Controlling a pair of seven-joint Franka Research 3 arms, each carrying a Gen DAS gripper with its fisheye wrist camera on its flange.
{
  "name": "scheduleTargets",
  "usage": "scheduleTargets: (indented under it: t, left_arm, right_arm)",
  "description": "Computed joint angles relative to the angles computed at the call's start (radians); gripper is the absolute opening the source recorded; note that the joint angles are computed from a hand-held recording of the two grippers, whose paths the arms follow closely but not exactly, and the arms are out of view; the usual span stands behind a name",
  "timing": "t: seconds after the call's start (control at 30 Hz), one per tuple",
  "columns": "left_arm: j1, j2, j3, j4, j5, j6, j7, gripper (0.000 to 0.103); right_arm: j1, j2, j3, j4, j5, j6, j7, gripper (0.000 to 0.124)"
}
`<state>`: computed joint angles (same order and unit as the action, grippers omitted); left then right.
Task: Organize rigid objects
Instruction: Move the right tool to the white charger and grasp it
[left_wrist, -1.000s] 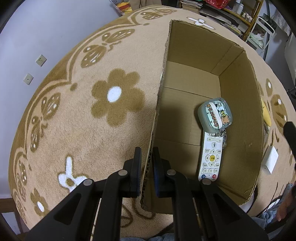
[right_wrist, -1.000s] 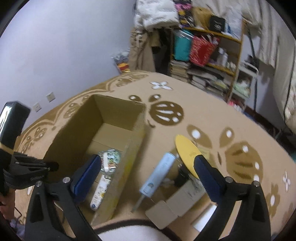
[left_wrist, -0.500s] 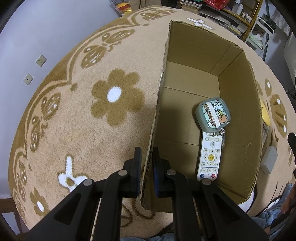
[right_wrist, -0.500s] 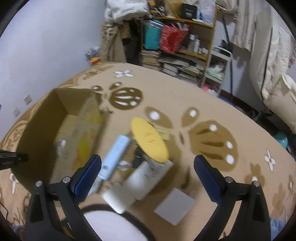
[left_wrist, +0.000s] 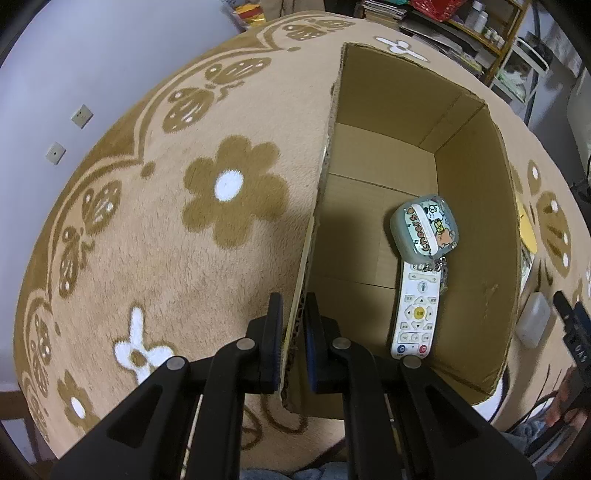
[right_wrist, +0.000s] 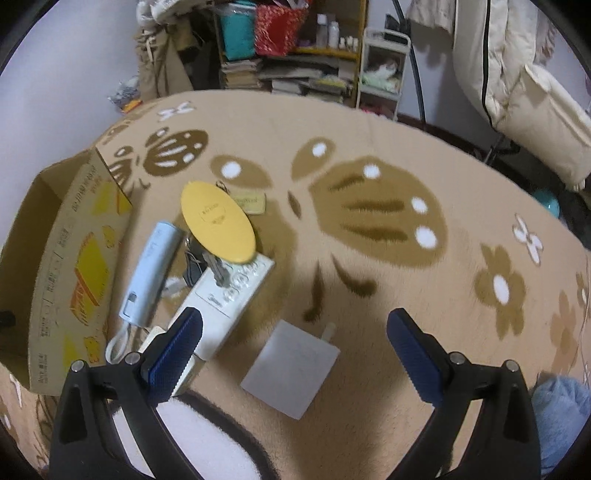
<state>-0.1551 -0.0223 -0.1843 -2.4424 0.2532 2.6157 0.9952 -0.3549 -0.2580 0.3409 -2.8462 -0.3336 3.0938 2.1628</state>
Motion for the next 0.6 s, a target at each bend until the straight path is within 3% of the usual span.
scheduleTargets:
  t: [0.17,0.3,0.4,0.43,0.6]
  left_arm:
    - [0.000,-0.008,0.001,-0.008,-0.007,0.007,0.003,0.009]
    - [-0.002,-0.009,-0.003,-0.004,0.016,-0.002,-0.017,0.009]
    - [-0.004,-0.011,-0.004,-0.002,0.032,-0.010,-0.030,0.010]
    - [-0.004,-0.011,-0.005,-0.001,0.038,-0.012,-0.035,0.010]
    - [-0.007,-0.013,-0.006,0.000,0.055,-0.017,-0.045,0.010]
  right_arm:
    - [-0.073,0.051,0.061,0.022,-0.078,-0.015,0.076,0.100]
    - [-0.018,0.094,0.002,0.044,-0.095,-0.052,0.097,0.092]
    - [0.102,0.122,-0.109,0.054,0.012,-0.075,0.005,0.068]
    - [0.107,0.127,-0.114,0.063,-0.006,-0.100,0.022,0.061]
    - [0.141,0.154,-0.157,0.080,-0.070,-0.116,0.089,0.062]
